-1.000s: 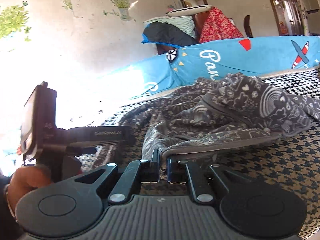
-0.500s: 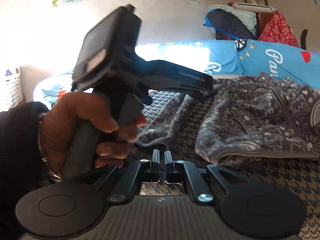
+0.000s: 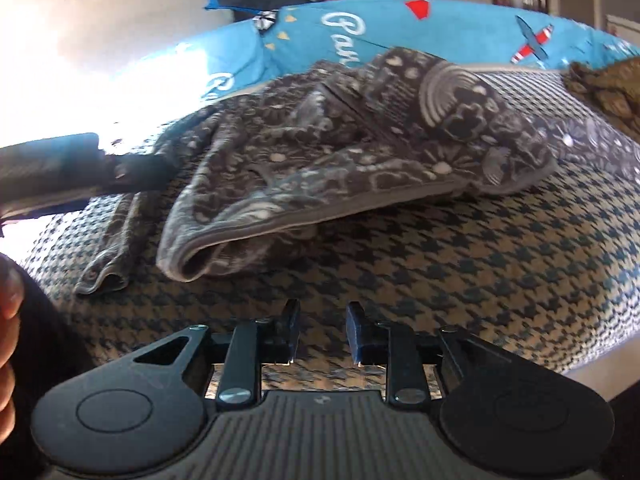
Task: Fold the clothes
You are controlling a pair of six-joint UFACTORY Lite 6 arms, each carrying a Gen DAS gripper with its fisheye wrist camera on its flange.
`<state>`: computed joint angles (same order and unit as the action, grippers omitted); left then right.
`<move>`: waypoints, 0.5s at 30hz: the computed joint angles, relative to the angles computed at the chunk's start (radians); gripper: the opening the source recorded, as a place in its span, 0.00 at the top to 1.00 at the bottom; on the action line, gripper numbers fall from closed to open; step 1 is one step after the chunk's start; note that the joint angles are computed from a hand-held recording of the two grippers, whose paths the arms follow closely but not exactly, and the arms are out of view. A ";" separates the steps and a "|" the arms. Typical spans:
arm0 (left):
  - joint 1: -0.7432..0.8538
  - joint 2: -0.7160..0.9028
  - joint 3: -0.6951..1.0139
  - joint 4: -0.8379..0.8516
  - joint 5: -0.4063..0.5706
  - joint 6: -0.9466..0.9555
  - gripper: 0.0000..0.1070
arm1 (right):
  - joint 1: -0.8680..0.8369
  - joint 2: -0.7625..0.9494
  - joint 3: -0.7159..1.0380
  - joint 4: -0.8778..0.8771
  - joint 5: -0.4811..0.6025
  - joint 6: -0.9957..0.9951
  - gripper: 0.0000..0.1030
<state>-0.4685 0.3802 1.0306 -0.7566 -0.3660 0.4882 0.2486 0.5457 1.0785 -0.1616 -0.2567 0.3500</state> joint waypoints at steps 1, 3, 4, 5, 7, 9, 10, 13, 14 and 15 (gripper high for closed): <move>-0.012 0.001 -0.003 0.000 -0.001 0.010 0.04 | -0.009 0.009 0.013 0.031 0.016 -0.008 0.76; -0.039 0.022 0.009 -0.061 -0.011 0.087 0.04 | -0.021 0.010 0.012 0.099 0.021 -0.044 0.76; -0.054 0.044 0.028 -0.138 -0.023 0.168 0.04 | -0.025 0.010 0.010 0.138 0.020 -0.071 0.76; -0.064 0.064 0.045 -0.195 -0.034 0.226 0.04 | -0.028 0.010 0.009 0.184 0.018 -0.106 0.75; -0.079 0.103 0.076 -0.288 -0.044 0.316 0.04 | -0.033 0.002 -0.002 0.272 0.011 -0.175 0.74; -0.089 0.143 0.113 -0.366 -0.053 0.380 0.04 | -0.040 -0.002 -0.006 0.320 0.010 -0.204 0.72; -0.091 0.164 0.130 -0.392 -0.065 0.403 0.04 | -0.044 -0.003 -0.007 0.322 0.011 -0.199 0.71; -0.108 0.234 0.196 -0.499 -0.109 0.509 0.04 | -0.056 -0.006 -0.011 0.275 0.017 -0.145 0.70; -0.114 0.261 0.224 -0.553 -0.128 0.560 0.04 | -0.057 -0.006 -0.012 0.274 0.017 -0.144 0.70; -0.116 0.278 0.243 -0.584 -0.138 0.586 0.04 | -0.057 -0.007 -0.014 0.275 0.015 -0.145 0.70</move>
